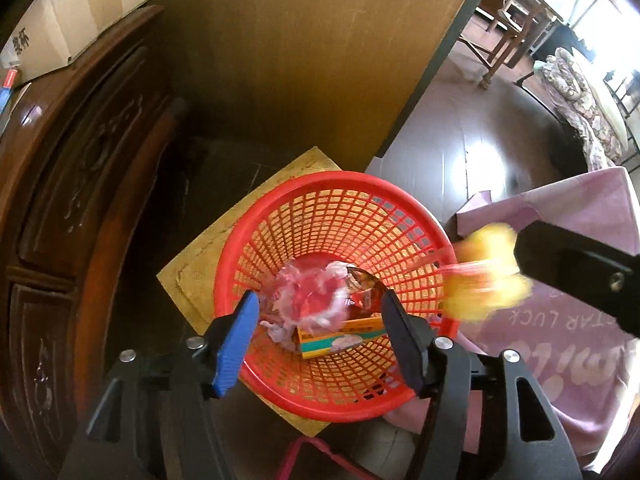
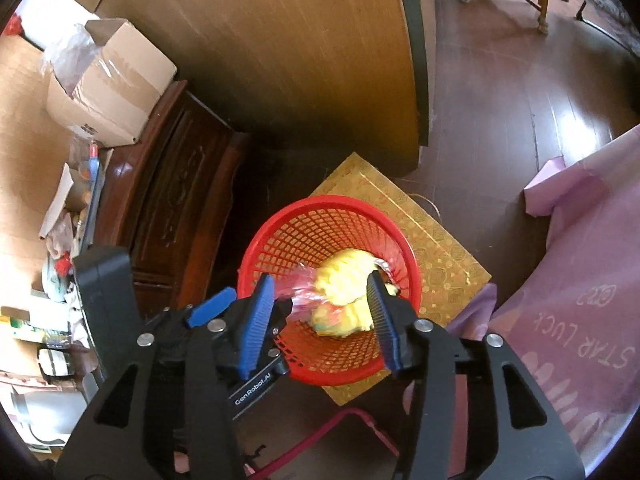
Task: Collect trash
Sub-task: 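Open both grippers to drop the container and yellow ball into the basket, then move both tools back over the table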
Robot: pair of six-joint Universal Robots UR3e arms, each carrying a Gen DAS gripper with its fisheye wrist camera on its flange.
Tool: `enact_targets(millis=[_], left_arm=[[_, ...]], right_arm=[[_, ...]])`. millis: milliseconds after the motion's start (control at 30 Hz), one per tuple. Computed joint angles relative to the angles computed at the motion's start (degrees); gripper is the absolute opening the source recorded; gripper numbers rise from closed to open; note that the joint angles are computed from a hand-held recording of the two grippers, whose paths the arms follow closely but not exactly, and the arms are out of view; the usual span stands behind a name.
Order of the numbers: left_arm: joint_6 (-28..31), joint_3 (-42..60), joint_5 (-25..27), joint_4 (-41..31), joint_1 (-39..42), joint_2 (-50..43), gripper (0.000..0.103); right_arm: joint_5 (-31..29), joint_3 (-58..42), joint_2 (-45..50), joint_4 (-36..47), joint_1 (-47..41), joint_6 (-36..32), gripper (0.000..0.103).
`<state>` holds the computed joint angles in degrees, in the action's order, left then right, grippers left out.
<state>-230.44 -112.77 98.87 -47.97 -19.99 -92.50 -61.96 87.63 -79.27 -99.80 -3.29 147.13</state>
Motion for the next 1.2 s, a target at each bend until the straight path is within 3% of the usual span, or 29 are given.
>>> enact_targets(millis=[300, 567, 933, 1200], left_arm=[[-0.40, 1.39, 0.30, -2.18, -0.39, 0.65, 0.066], [-0.97, 10.90, 2.61, -8.16, -3.94, -2.25, 0.071], [-2.35, 36.25, 8.63, -21.47, -13.49, -13.05, 0.079], [-2.36, 61.65, 12.13, -33.34, -19.36, -26.30, 0.081]], right_arm=[[0.96, 0.11, -2.34, 1.86, -3.32, -0.73, 0.052], [2.45, 1.48, -9.52, 6.11, -9.26, -6.13, 0.062], [8.24, -2.91, -18.64, 22.31, -28.41, -20.54, 0.074], [10.01, -9.88, -17.44, 33.05, -44.73, -32.83, 0.079]])
